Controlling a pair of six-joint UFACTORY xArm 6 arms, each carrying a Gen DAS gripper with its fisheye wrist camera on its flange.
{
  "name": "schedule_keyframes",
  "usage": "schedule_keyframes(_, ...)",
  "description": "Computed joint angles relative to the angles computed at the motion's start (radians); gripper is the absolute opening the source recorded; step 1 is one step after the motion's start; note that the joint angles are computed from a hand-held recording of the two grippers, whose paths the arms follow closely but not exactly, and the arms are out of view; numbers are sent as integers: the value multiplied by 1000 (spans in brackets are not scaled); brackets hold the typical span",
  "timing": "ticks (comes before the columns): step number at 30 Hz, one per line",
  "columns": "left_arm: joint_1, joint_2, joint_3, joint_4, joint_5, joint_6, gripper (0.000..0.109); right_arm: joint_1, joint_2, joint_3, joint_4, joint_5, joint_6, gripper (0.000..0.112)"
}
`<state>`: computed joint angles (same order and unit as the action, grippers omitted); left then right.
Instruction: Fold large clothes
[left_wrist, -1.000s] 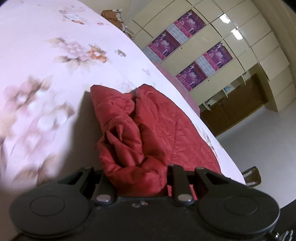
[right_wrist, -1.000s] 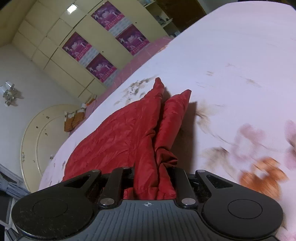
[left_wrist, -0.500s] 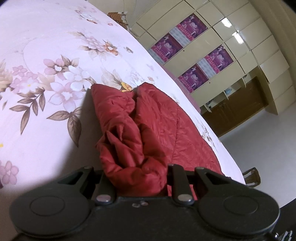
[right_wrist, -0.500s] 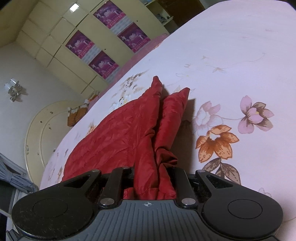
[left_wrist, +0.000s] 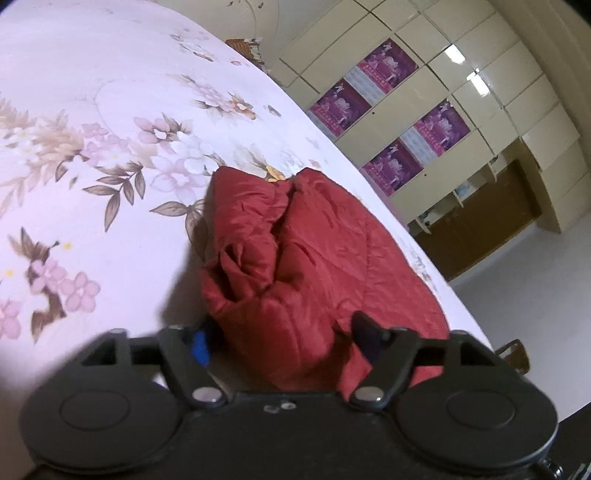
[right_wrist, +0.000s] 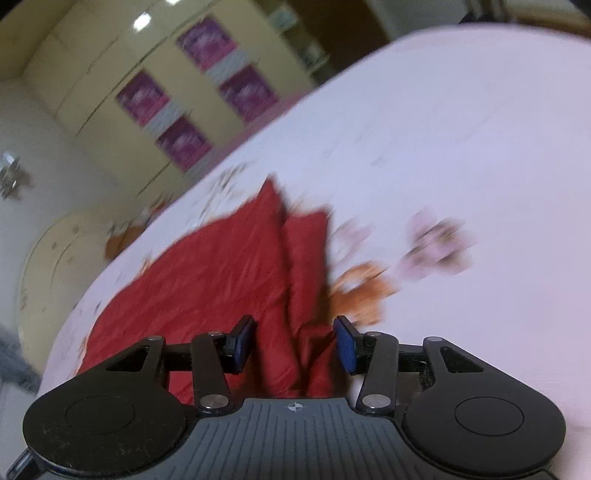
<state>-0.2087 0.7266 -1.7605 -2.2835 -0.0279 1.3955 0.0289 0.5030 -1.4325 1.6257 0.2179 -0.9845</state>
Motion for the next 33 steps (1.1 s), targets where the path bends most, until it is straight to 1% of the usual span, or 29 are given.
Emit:
schedule_keyframes(1, 0, -2, 6, 32, 10, -30, 77, 0, -20, 13, 34, -18, -39, 45)
schedule_keyframes(2, -1, 2, 11, 105, 26, -101, 76, 1, -38, 19, 85, -15, -106, 41)
schedule_keyframes(3, -4, 9, 12, 185, 40, -179, 75, 2, -52, 21, 103, 16, -157, 8)
schedule_keyframes(4, -5, 25, -1, 256, 45, -249, 74, 12, -53, 16, 79, 32, -167, 2)
schedule_keyframes(7, -9, 85, -56, 450, 36, -486, 71, 73, -32, -34, -44, 61, -146, 2)
schedule_keyframes(9, -6, 113, -92, 468, 19, -545, 63, 123, 10, -98, -170, 71, -57, 2)
schedule_keyframes(10, -3, 128, -106, 504, 11, -602, 53, 143, 36, -133, -211, 74, -27, 2)
schedule_keyframes(11, 3, 139, -119, 501, 16, -617, 50, 165, 72, -180, -259, 74, 11, 2)
schedule_keyframes(12, 10, 150, -135, 466, 27, -595, 47, 185, 113, -228, -319, 76, 60, 2)
schedule_keyframes(15, 17, 158, -139, 517, 53, -620, 35, 225, 231, -375, -536, 102, 239, 2)
schedule_keyframes(17, 20, 156, -143, 490, 68, -574, 26, 243, 293, -441, -626, 109, 310, 2)
schedule_keyframes(20, 24, 147, -149, 385, 81, -431, 22, 256, 363, -514, -764, 136, 443, 2)
schedule_keyframes(21, 24, 144, -149, 360, 82, -388, 22, 255, 372, -506, -784, 139, 450, 1)
schedule_keyframes(22, 22, 144, -150, 358, 83, -361, 22, 253, 401, -532, -817, 156, 484, 1)
schedule_keyframes(23, 21, 143, -146, 385, 88, -375, 22, 252, 427, -553, -816, 158, 497, 0)
schedule_keyframes(25, 23, 140, -137, 434, 94, -423, 21, 243, 433, -552, -756, 163, 490, 0)
schedule_keyframes(27, 22, 125, -126, 468, 90, -445, 20, 236, 425, -552, -786, 178, 519, 0)
schedule_keyframes(29, 18, 107, -122, 456, 84, -397, 19, 231, 381, -509, -798, 170, 548, 0)
schedule_keyframes(31, 8, 88, -119, 430, 67, -336, 19, 225, 299, -421, -704, 157, 463, 0)
schedule_keyframes(33, -9, 69, -120, 416, 39, -279, 19, 212, 212, -324, -614, 174, 345, 0)
